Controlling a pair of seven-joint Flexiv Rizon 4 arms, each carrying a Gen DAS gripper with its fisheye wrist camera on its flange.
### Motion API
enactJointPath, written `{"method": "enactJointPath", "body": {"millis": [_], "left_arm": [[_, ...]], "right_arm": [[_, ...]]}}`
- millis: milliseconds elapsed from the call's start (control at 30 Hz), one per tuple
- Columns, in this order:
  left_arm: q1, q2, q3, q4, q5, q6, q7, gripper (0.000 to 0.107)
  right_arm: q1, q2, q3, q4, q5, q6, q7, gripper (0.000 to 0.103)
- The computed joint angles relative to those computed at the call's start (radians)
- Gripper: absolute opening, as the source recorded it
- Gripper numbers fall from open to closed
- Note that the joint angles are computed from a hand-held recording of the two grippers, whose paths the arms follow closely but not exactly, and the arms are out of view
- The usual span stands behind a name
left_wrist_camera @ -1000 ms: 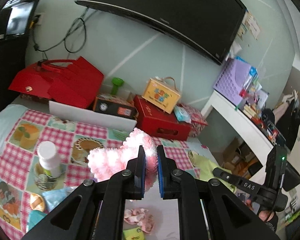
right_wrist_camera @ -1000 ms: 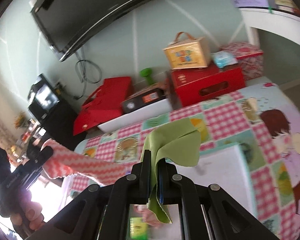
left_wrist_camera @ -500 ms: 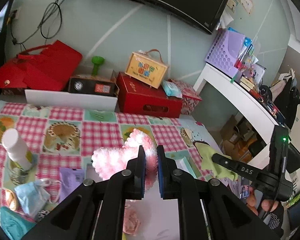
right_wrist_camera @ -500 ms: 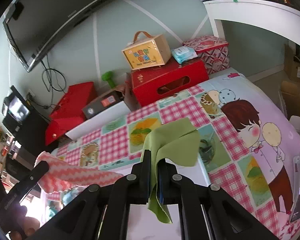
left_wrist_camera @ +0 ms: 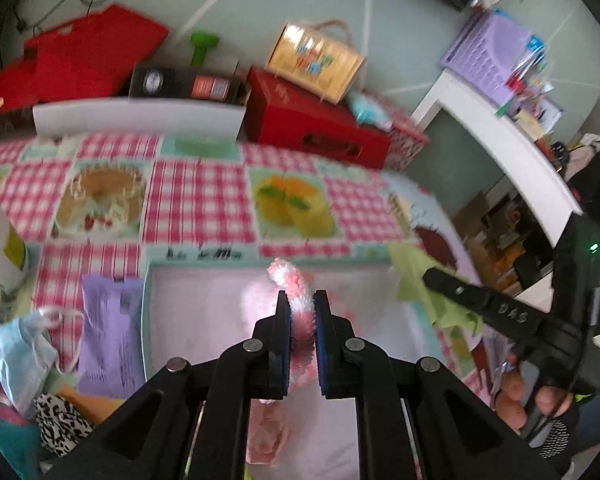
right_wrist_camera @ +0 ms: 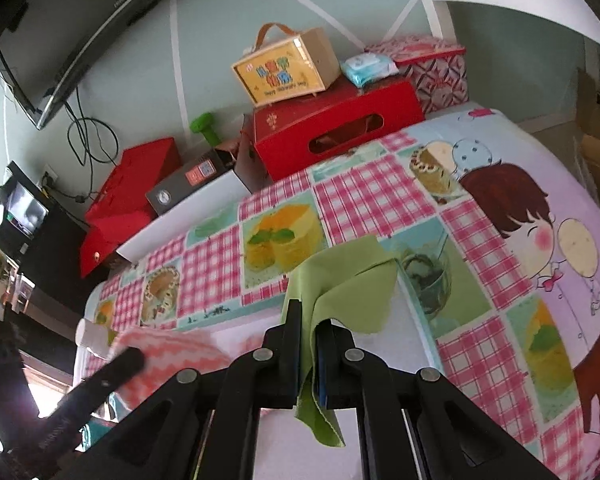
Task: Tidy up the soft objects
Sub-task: 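Lower the towel into the tray with the left gripper while the right gripper drops the green cloth beside it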
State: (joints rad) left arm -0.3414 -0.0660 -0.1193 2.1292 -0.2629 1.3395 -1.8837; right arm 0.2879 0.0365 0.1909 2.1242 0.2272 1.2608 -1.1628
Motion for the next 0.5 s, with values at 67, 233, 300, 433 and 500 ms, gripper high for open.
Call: {"method": "enactJointPath", "body": {"millis": [67,233,300,433,500], "left_arm": [[0.003,-0.011,0.005,-0.01,0.018,-0.048,-0.024,0.01],[0.005,-0.026,0.021,-0.056,0.131,-0.181,-0.109,0.01],[0.007,-0.033,0.025,-0.077,0.169,-0.242,-0.138,0.01],[0.013,-0.042,0.025,-0.093,0.179,-0.316,-0.162,0.01],[0.016,-0.041,0.025,-0.092,0.174,-0.328,-0.167,0.01]], "right_arm": [[0.005,-0.016,-0.001,-0.011,0.019,-0.024,-0.019,0.007],[0.009,-0.05,0.008,-0.031,0.003,-0.107,-0.025,0.007],[0.01,-0.061,0.014,-0.037,0.006,-0.134,-0.033,0.007],[0.013,-0.074,0.019,-0.042,-0.026,-0.202,-0.017,0.007],[0.013,-0.081,0.023,-0.051,-0.013,-0.244,-0.031,0.007]]}}
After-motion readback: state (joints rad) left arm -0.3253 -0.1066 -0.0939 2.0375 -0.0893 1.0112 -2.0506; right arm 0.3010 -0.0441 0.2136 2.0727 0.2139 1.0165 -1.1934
